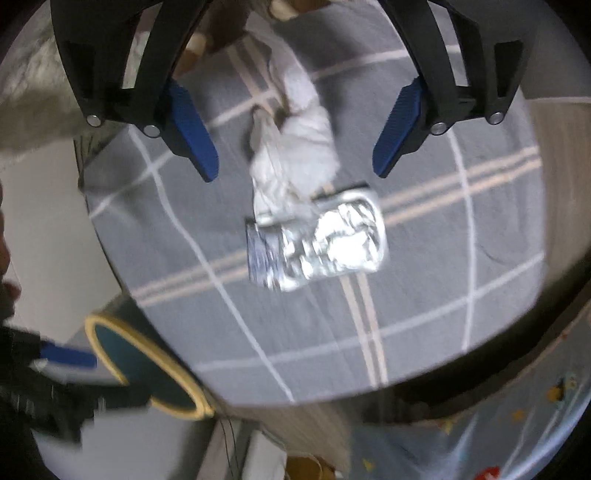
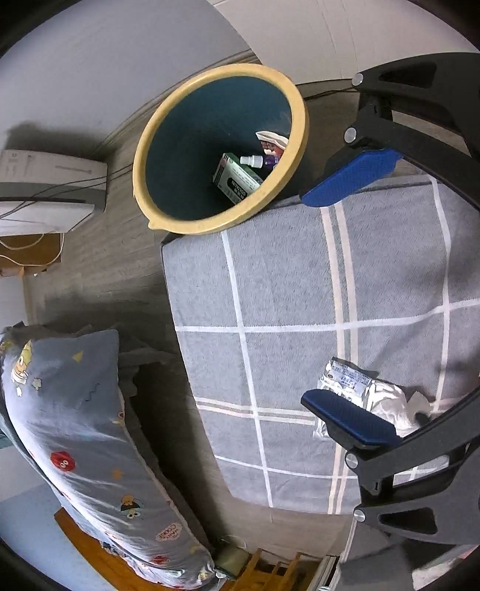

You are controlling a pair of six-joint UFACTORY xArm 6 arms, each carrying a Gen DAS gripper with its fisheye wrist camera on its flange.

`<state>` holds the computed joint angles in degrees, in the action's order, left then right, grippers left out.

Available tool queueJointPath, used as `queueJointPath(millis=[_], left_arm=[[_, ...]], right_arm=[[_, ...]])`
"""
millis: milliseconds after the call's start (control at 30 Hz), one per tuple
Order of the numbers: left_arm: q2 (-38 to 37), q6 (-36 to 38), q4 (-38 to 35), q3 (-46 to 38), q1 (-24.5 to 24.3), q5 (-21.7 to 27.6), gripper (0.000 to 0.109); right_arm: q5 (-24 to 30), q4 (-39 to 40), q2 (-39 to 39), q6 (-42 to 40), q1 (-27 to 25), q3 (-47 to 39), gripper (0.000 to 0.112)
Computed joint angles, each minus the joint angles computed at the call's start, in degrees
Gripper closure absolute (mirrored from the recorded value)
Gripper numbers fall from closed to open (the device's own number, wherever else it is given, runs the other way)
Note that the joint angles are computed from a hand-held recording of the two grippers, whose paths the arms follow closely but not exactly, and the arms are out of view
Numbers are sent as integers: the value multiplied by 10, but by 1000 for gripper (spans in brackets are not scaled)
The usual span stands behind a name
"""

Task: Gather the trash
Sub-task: 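Move both open tools back over the foil pack and tissue on the mat, then grasp the white tissue with the left tool while the right tool grasps a small printed sachet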

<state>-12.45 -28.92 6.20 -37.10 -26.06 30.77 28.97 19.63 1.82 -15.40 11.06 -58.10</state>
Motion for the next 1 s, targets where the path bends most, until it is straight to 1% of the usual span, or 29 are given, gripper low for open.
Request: queueJointPath(millis=[33,100,200,233,333,367,433,533,567,633,700,733,800,833,867,933,967,1000], left_arm=[[3,5,-6,-1,-2,7,25],[4,-7,13,-3,-7,20,25],[-8,-1,4,4,-9,20,25],[-19,-5,0,12,-6,12,25],[-44,-46,39,24,7,5,25],[-49,-62,47,28,16,3,27],[-48,-74,49,30,25,10,39],[-31,-39,10,28,32,20,53],[-21,-30,3,24,30,19,54],[-9,-3,-21,24,29,5,54],[1,41,-64,23,30,-12,54],[6,60,-81,21,28,-12,54],[15,97,-120,18,20,-9,54],[16,111,-134,18,18,-8,66],[19,120,-133,15,14,-2,79],[17,119,-112,11,12,8,80],[13,126,-118,10,14,10,80],[8,116,-105,9,16,11,80]], right_arm=[[1,1,2,-1,0,-2,15],[1,-5,5,0,2,-3,15],[4,-4,9,-1,4,-7,15],[5,-1,9,-2,5,-8,15],[4,-2,8,-5,7,-8,15],[3,-4,8,-6,8,-8,15],[6,0,7,-9,11,-7,15],[14,15,-1,-23,16,5,16],[18,14,-5,-25,20,11,18],[25,1,-8,-18,25,20,34],[30,-5,-9,-3,25,30,38],[33,-3,-9,0,25,32,42],[44,-1,-5,6,24,33,46],[46,-5,-3,9,24,35,47],[45,-11,-2,12,25,35,48],[45,-3,0,7,27,35,51],[47,8,3,0,28,33,51],[48,18,6,-6,30,32,51]])
